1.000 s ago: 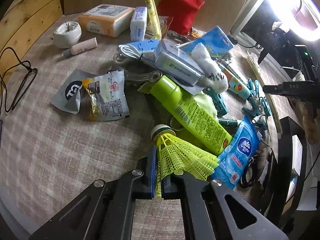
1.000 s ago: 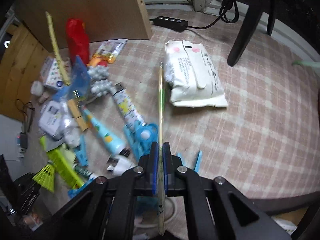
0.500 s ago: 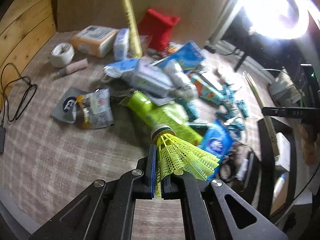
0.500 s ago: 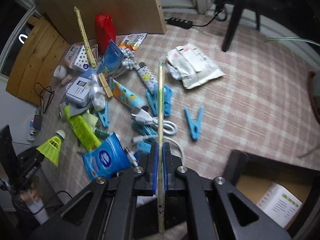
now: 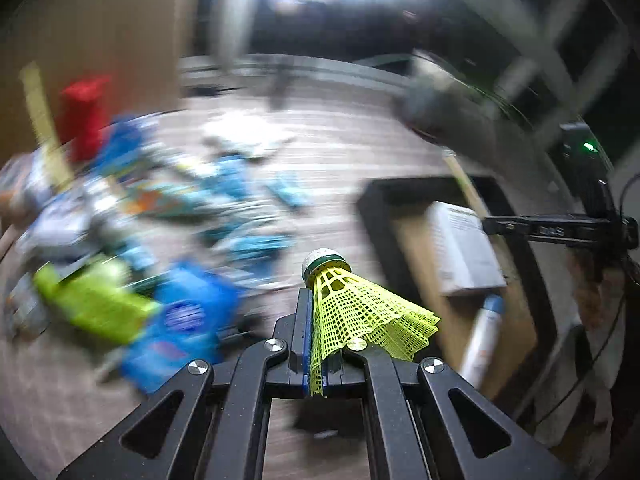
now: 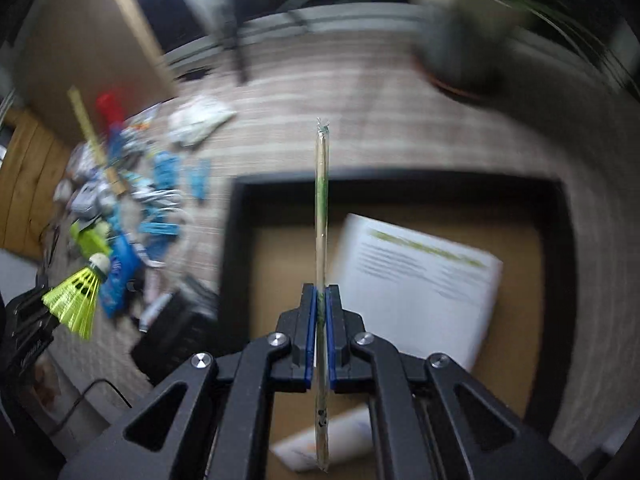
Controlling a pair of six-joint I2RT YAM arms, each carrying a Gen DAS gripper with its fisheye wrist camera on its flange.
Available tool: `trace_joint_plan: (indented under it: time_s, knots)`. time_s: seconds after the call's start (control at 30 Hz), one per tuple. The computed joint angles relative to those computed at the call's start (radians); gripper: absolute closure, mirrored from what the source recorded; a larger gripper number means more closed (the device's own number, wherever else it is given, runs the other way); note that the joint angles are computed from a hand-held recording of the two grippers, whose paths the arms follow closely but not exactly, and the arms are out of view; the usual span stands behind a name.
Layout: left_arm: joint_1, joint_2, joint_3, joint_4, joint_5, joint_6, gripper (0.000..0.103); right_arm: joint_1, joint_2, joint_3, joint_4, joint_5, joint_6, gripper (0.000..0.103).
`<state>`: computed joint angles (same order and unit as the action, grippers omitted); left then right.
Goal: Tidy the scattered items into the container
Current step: 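Carry the shuttlecock and stick into the tray and open both grippers, then move both grippers back over the scattered pile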
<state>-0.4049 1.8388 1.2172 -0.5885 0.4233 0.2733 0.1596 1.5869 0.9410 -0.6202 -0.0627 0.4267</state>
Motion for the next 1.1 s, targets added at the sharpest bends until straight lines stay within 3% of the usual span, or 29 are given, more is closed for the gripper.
trace_joint_plan:
  time_s: [0.23,0.57,0.63,0.67,0.7,0.9,1.1]
  knots:
    - [-0.26,0.014,0.018,0.004,-0.019,-0.043,0.101,-0.222,-0.201,-0.219,-0.014,0.024,-0.046,0.098]
    - [-0.388,0.045,0.052,-0.008,-0.024,-0.069,0.1,-0.348,-0.265,-0.289,-0.029,-0.011,-0.107,0.097]
    - [-0.39,0.04,0.055,-0.019,-0.012,-0.055,0.081,-0.329,-0.264,-0.288,-0.033,-0.011,-0.105,0.089]
    - [-0.391,0.032,0.052,-0.019,-0.027,-0.056,0.059,-0.313,-0.253,-0.279,-0.033,0.003,-0.093,0.081]
    - [-0.388,0.02,0.042,-0.007,-0.032,-0.056,0.053,-0.296,-0.253,-0.271,-0.033,0.013,-0.083,0.08]
    - [-0.307,0.013,0.055,-0.009,-0.051,-0.034,0.055,-0.197,-0.22,-0.197,-0.04,0.03,-0.032,0.08]
    - [-0.138,0.096,0.153,-0.052,-0.071,-0.02,0.055,-0.046,-0.074,-0.018,-0.046,0.033,-0.017,0.08]
